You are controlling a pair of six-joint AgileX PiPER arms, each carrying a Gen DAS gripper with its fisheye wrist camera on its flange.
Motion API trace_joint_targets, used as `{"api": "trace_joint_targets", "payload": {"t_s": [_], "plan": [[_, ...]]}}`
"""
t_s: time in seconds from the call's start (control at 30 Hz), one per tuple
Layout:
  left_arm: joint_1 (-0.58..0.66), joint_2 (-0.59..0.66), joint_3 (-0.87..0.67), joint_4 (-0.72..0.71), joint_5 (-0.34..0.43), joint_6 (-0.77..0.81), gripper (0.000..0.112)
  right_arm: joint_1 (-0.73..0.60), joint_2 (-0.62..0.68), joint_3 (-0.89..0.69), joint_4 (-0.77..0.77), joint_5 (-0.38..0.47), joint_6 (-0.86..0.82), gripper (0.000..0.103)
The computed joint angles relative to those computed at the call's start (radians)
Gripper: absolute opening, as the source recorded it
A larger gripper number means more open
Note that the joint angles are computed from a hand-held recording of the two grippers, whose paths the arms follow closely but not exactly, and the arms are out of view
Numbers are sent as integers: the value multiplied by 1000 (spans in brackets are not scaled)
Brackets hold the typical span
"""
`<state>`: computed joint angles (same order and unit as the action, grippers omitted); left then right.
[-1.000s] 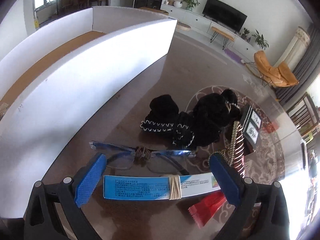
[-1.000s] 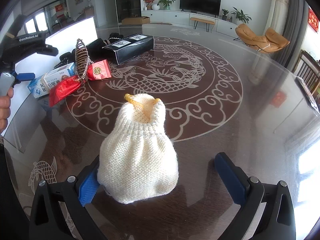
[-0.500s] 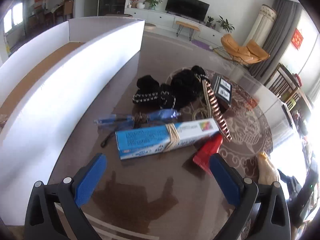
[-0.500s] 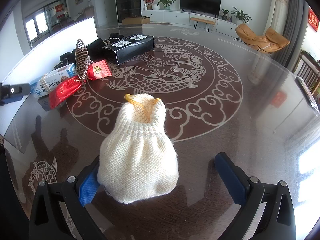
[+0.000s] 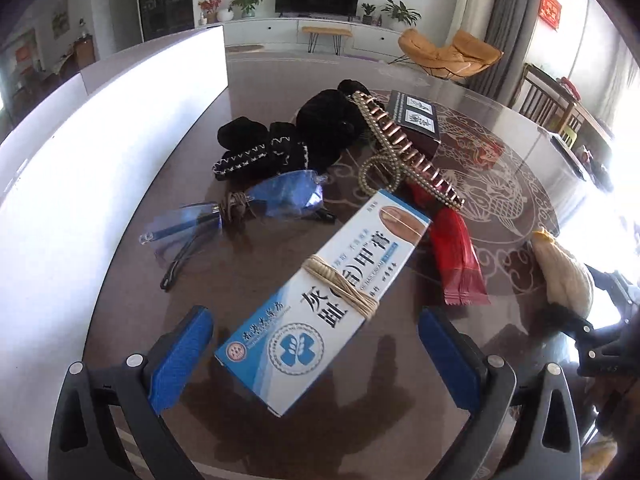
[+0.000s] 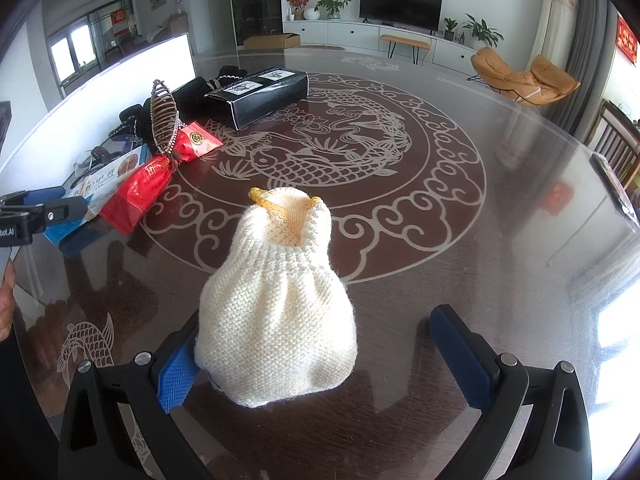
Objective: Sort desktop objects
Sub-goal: 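Lower the left gripper onto the blue-white ointment box and close it while the right holds the pouch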
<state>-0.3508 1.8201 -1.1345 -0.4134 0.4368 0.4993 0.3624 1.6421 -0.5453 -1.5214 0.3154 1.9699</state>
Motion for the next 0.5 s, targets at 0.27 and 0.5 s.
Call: {"api": "trace_joint_targets", "payload": {"t_s": [0.27,0.5], "plan": [[-43,58,-118,146,107,-97,103,0,-1,0,2,0,-2,103],[45,54,-75,-6,111,-1,103,-1,0,1,-3,-1,2,103]]}}
